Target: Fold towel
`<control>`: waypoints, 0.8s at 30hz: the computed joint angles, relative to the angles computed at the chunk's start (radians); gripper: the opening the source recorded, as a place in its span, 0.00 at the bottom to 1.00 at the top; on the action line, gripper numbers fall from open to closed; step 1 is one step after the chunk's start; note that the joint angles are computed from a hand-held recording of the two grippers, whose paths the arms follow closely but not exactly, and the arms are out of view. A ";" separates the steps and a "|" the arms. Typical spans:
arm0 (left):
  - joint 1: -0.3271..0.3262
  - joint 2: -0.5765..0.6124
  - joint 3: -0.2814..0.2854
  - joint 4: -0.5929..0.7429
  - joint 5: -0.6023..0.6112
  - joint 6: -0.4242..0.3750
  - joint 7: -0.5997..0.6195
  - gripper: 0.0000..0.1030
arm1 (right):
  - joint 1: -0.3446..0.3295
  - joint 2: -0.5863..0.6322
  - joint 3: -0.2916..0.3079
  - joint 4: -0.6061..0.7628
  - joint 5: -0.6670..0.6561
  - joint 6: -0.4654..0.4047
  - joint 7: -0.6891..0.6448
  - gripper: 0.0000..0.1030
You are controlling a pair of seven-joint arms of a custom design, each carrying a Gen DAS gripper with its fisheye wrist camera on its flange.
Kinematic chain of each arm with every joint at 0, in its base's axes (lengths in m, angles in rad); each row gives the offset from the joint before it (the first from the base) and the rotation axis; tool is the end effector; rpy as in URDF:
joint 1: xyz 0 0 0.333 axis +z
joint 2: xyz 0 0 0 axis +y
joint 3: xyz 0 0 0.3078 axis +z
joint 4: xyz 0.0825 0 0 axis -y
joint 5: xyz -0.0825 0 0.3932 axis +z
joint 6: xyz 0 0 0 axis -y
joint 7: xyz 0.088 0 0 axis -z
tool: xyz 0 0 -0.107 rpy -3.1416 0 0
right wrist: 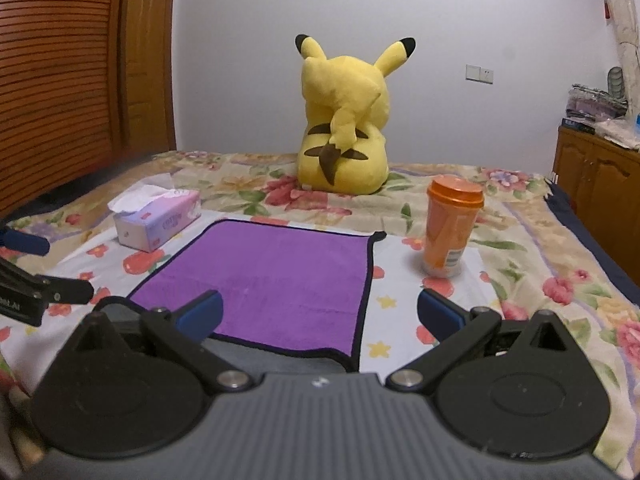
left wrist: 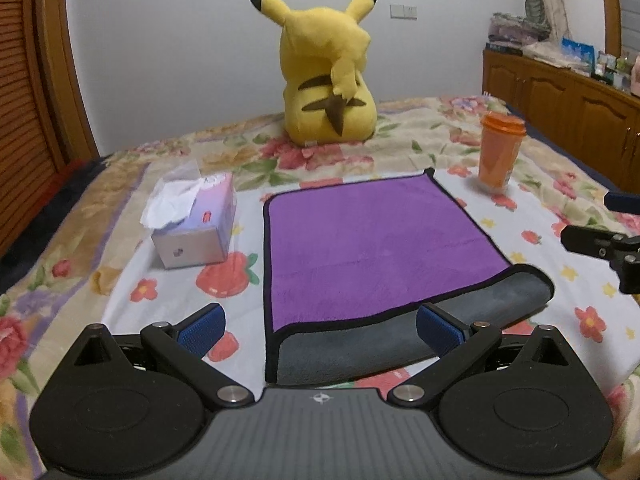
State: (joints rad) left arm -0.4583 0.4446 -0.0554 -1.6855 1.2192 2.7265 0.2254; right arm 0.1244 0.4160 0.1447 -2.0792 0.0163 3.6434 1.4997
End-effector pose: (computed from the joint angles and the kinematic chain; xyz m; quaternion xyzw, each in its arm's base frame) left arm 0.5983 -0.3723 0.3781 -0.5814 0.6840 -0.2953 0.3270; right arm 0.6161 0.1583 0.3557 -0.6676 0.5075 -0.3282 0.4348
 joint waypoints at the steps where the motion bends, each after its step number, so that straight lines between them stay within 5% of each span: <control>1: 0.005 0.007 -0.002 0.006 -0.009 -0.001 0.016 1.00 | -0.001 0.005 0.001 0.008 -0.004 -0.007 0.000 1.00; 15: 0.062 0.101 0.000 0.075 -0.250 0.067 0.267 0.97 | -0.040 0.064 0.040 0.100 -0.034 -0.122 -0.022 1.00; 24: 0.102 0.148 -0.038 0.091 -0.489 0.079 0.475 0.84 | -0.048 0.106 0.058 0.167 0.019 -0.219 -0.093 1.00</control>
